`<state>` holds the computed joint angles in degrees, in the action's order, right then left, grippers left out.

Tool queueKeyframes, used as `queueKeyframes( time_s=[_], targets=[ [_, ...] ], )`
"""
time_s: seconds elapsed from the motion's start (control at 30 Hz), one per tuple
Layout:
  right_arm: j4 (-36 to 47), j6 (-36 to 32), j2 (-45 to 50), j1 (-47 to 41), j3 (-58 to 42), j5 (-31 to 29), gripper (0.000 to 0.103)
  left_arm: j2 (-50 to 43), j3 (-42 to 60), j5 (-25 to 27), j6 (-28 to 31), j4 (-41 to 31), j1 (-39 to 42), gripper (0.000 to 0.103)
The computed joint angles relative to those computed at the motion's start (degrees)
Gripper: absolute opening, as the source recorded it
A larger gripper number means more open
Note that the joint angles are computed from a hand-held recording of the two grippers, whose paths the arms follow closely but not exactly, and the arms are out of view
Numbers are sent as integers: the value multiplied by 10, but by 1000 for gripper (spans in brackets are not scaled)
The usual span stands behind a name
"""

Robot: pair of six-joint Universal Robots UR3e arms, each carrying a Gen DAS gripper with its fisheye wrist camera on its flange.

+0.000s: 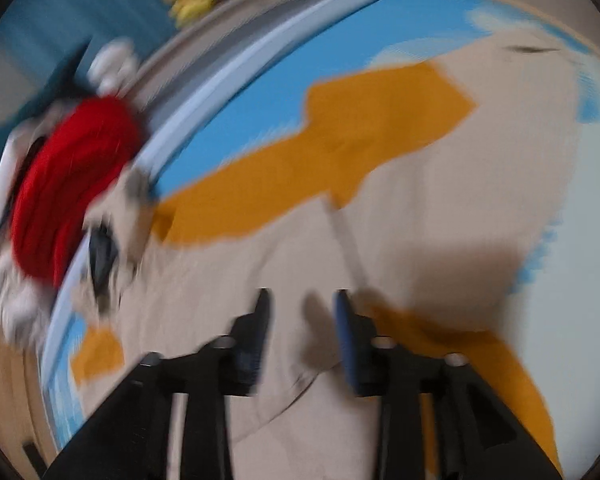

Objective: Fold large clothes
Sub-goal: 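Reach the right gripper to the other sleeve cuff and grasp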

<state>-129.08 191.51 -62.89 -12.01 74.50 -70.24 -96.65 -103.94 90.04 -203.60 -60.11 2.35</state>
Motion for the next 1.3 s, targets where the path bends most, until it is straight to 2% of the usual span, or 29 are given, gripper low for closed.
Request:
queueKeyframes(
  time_s=[0.07, 0.1, 0.13, 0.23, 0.47, 0.63, 0.83, 0.87, 0.9, 0.97, 1.07, 1.2, 1.3],
  targets=[
    [106, -34, 49, 7, -66, -3, 49, 12, 5, 8, -11, -5, -8, 29],
    [109, -29, 49, 3, -63, -1, 48, 25, 8, 10, -14, -1, -13, 29],
    [96, -19, 39, -7, -50, 7, 48, 40, 13, 12, -16, 1, -20, 29],
    [82, -42, 18, -3, -62, -26, 48, 76, 14, 23, -27, 21, -43, 37],
    [14, -114, -60, -32, -35, -32, 48, 76, 38, 69, -62, 60, -128, 38],
    [-3, -106, -87, -119, -18, 25, 48, 35, 85, 118, -61, 81, -204, 32],
    [-9, -120, -71, -217, -32, 45, 48, 2, 108, 83, -62, 98, -221, 32],
    [-9, -121, -65, -231, -37, 46, 45, -5, 113, 83, -62, 102, -224, 32],
    [-9, -125, -59, -244, -39, 48, 35, -11, 121, 88, -64, 101, -229, 32],
    [4, -144, -37, -273, -66, 57, 18, -27, 134, 101, -65, 101, -238, 32],
    [32, -166, 4, -311, -125, 73, 18, -44, 148, 97, -64, 105, -237, 32],
    [99, -180, 75, -355, -253, 110, 19, -51, 151, 91, -60, 116, -231, 32],
    [135, -163, 132, -376, -335, 125, 21, -56, 149, 86, -58, 128, -228, 32]
  ],
)
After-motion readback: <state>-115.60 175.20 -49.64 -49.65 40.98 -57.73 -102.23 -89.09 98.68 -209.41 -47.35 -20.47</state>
